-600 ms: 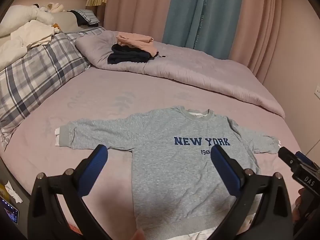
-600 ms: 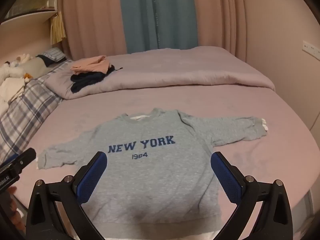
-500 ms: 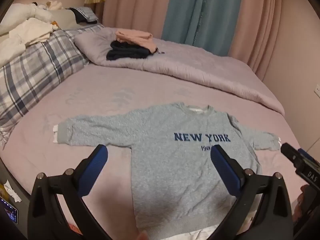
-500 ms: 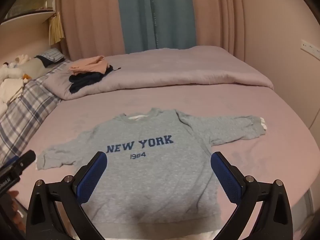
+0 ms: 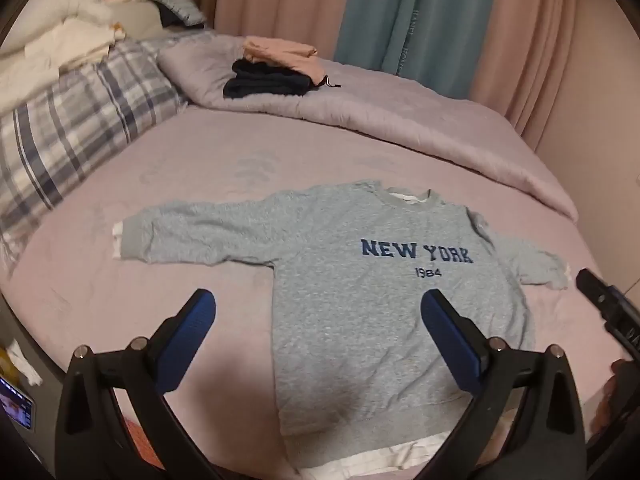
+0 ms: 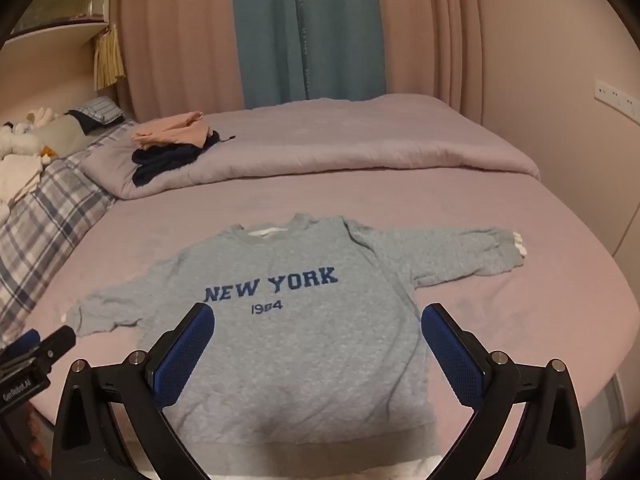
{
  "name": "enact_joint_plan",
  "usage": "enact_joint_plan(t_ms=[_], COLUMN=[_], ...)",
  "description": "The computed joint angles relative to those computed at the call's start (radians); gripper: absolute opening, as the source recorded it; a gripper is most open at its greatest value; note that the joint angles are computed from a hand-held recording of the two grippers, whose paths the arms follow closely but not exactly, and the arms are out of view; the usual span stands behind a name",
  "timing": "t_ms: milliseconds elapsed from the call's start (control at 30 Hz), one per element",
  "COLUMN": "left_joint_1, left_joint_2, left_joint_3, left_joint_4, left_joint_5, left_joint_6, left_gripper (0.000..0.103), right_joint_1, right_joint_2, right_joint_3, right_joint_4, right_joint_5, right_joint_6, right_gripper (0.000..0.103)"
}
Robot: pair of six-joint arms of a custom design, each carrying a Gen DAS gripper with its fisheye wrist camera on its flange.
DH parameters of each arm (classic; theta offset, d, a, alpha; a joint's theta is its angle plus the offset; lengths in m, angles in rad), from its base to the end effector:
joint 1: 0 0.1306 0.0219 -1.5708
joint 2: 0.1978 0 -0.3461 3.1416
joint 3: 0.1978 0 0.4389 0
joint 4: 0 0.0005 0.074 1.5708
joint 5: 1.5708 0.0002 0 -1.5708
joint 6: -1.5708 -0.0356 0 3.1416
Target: Fold small clothes
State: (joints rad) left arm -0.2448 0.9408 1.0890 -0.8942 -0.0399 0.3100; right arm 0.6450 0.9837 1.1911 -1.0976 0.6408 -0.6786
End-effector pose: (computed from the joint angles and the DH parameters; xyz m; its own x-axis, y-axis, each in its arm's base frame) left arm 0.3799 -0.0940 0.4352 -0.6923 -0.1412 -0.7077 0.0027 0.9801 -0.1983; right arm 0.3203 0.2137 0.4614 -0.5973 0.1803 -0.7815 0.2487 0.9680 0.0333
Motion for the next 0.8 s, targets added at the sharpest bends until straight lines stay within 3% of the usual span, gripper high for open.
enact_joint_plan(t_ms=[67,333,667,800], left_joint_1=[0.02,0.037,0.033,0.04], left_joint_2=[0.001,-0.022,-0.035,-0.041], left_joint_3=[-0.002,-0.028,-0.038,-0.041], left_joint_4=[-0.001,0.016,0.019,0.025], left_joint_5=[0.049,0.084,0.035,0.049], left_joint_6=[0.012,0.017,0.007,0.002], left_gripper=[0.103,0.103,0.103,0.103], right_joint_1=[0.0,-0.009,-0.002,-0.002], right_joint_2=[0.004,0.002,0.004,-0.001], right_joint_3=[0.001,-0.021,-0.025,-0.031], right_joint_4=[0.005,0.032,0.014,0.017], right_joint_5=[-0.009,-0.056,-0.047,-0.049], right_joint_6=[0.004,0.003,-0.008,-0.017], right_gripper=[0.103,0.103,0.103,0.103])
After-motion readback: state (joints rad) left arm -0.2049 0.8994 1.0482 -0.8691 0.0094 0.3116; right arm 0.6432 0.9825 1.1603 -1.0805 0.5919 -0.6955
